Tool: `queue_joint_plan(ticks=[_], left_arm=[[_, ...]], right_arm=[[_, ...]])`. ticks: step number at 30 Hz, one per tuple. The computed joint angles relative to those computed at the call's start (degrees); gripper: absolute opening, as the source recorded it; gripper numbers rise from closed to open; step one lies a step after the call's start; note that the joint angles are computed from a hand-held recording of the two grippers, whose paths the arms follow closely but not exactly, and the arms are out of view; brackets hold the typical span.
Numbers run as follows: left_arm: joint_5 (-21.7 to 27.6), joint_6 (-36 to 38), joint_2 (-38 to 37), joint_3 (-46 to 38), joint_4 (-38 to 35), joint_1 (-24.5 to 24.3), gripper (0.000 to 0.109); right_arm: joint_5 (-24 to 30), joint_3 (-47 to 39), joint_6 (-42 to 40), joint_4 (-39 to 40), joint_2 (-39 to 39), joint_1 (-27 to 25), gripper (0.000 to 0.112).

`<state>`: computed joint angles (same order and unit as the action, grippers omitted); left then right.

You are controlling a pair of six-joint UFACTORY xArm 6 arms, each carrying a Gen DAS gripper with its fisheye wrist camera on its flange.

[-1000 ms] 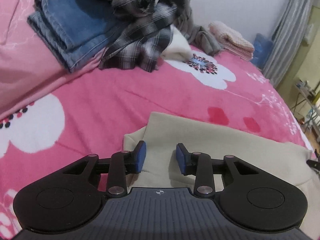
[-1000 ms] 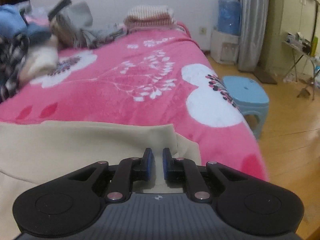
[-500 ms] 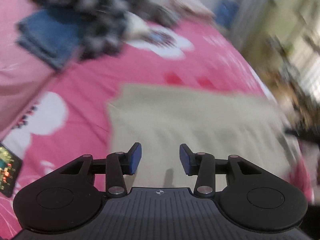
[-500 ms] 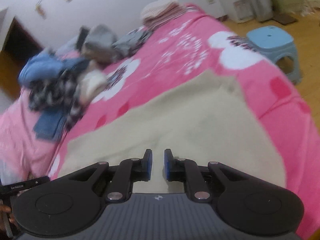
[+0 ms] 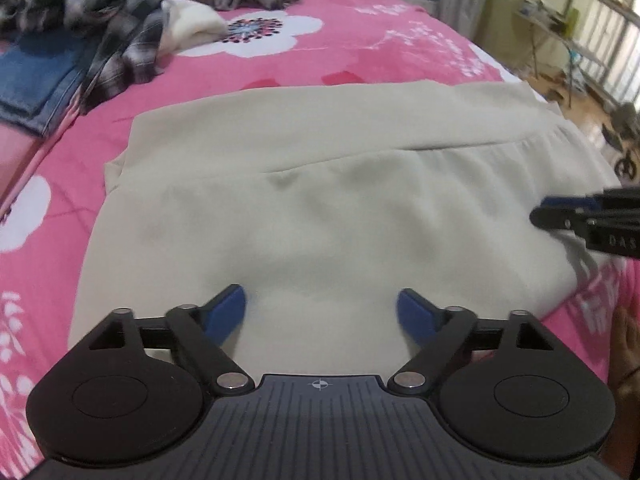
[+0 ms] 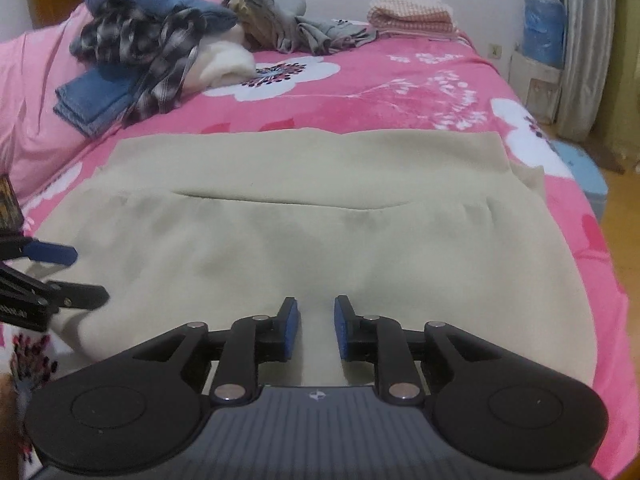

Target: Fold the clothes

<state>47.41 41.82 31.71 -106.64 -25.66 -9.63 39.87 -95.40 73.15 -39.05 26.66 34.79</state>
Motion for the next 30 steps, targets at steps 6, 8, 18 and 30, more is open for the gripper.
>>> queue_joint_plan(ticks=[6, 8, 18, 30], left_arm=[[-3.7, -5.7, -1.3, 2.7, 4.8, -2.0, 0.103], [-3.0, -9.4, -0.4, 1.1, 6.7, -2.4, 0.103], [-9.4, -15.1, -2.9, 6.5, 8.8, -3.6, 0.103], [-9.2, -16.7, -2.8, 6.3, 9.8, -3.6, 0.103]], right_arm=[[0.9, -2.3, -1.7, -0.2, 1.7, 0.8, 0.044], [1.8, -3.2, -1.9, -0.4, 2.1, 1.1, 0.044], [1.2, -3.0, -0.9, -0.6, 2.1, 1.0, 0.048], [0.7, -5.6, -5.3, 1.6, 4.2, 1.5, 0.084]])
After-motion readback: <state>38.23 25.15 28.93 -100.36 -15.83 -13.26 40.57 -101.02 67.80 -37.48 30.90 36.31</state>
